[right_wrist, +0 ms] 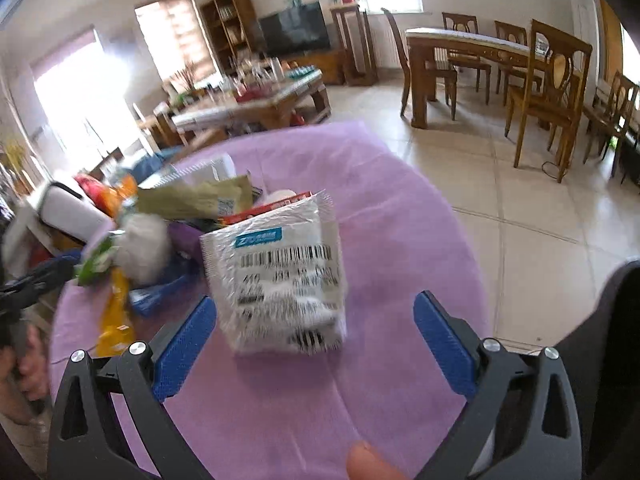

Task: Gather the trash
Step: 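Grasp the white courier bag with the right tool while the left tool grasps the green drink bag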

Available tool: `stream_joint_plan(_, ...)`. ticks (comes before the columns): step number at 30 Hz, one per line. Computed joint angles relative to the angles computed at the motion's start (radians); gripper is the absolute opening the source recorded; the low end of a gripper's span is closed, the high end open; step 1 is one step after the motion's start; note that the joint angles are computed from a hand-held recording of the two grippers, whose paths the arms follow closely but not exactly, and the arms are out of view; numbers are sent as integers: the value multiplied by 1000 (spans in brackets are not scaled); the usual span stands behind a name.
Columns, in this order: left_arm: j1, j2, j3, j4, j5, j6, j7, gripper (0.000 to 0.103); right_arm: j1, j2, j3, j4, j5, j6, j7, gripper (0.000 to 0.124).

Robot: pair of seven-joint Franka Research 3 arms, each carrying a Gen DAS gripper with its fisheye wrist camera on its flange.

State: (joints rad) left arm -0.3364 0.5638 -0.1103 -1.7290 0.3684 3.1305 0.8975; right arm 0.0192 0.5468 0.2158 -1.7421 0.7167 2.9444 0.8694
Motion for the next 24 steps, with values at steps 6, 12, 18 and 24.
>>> stream_joint_plan(6, -48, -21, 103, -38, 3, 84, -43, 85, 75, 74, -100, 109, -153, -107, 174, 98)
stream_joint_plan(12, -128, -68, 256, -113, 49, 113, -64, 85, 48, 114, -69, 156, -160, -125, 166, 97)
stream_joint_plan(18, 77, 8, 36, 2, 75, -87, 197, 85, 0, 104, 6, 133, -99, -140, 89, 66)
stream_joint_plan(24, 226, 107, -148, 102, -64, -204, 404, 45, -11, 39, 39, 48, -26, -89, 14, 47)
